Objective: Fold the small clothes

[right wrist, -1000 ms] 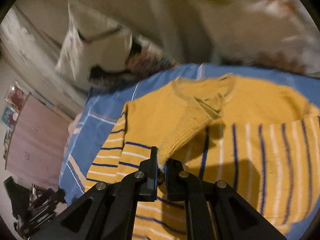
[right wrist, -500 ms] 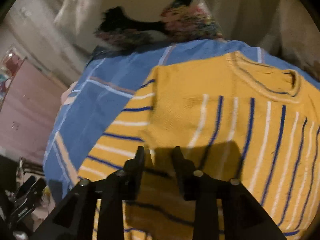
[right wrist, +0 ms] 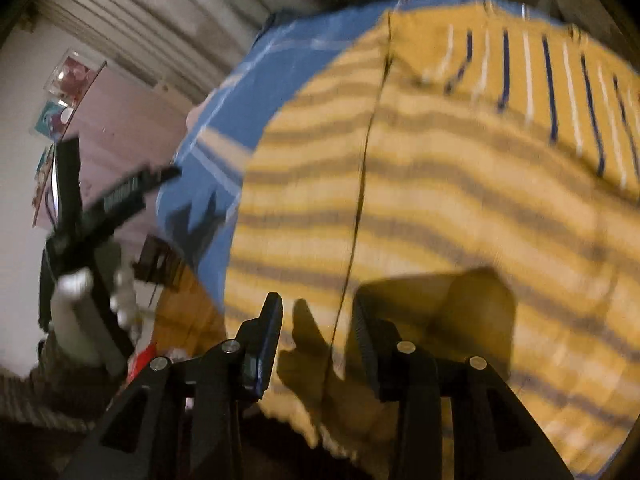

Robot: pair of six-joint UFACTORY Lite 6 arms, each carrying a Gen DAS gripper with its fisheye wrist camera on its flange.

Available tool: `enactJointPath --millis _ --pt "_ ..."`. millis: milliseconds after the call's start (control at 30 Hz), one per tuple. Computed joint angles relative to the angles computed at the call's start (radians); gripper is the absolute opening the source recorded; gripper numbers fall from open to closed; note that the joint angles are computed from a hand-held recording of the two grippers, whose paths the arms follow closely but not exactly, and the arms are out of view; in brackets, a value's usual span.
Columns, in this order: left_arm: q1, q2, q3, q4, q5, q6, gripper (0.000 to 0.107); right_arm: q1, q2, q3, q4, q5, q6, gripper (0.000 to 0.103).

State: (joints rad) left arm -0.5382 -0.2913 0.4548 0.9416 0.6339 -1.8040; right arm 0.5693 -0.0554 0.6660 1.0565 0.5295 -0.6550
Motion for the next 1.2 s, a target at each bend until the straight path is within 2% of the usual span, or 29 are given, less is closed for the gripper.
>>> enactJointPath --millis 133,233,467,500,567,633,767,933,1100,1200 --pt "-0.062 -0.037 -0.019 -0.015 0.039 -0.021 0.1 0.084 0.007 -0.052 -0.004 -0.072 0.051 0.04" --pt "-0.104 -0.07 -0.032 -0.031 0.071 -0.03 0.1 0.163 0.017 -0.042 -0.107 -0.154 0.192 0.04" --pt "-0.136 -0.153 -0.07 -0.064 0.113 -0.035 0.1 0.284 0.031 -0.03 -0.062 -0.152 0.168 0.04" --pt "-0.133 -0.162 -0.073 -0.069 0.112 -0.032 0.1 0.293 0.065 -0.011 -0.063 -0.152 0.164 0.039" --pt "-0.132 -0.173 -0.073 -0.075 0.115 -0.028 0.1 0.31 0.105 0.023 -0.141 -0.157 0.23 0.011" --pt "-0.124 -0.185 -0.07 -0.079 0.117 -0.015 0.1 0.31 0.098 0.056 -0.251 -0.143 0.324 0.01" --pt "-0.079 -0.2 -0.047 -0.06 0.104 0.018 0.1 0.277 0.038 0.218 -0.473 -0.021 0.469 0.01" --pt "0.036 -0.158 0.025 -0.018 0.028 0.092 0.1 0.214 0.084 0.642 -0.774 0.19 0.567 0.01" --pt "0.151 -0.047 0.119 0.035 -0.097 0.145 0.1 0.079 0.172 1.046 -0.821 0.413 0.507 0.01" --pt "0.187 0.041 0.184 0.075 -0.154 0.143 0.1 0.028 0.172 1.173 -0.884 0.493 0.485 0.01"
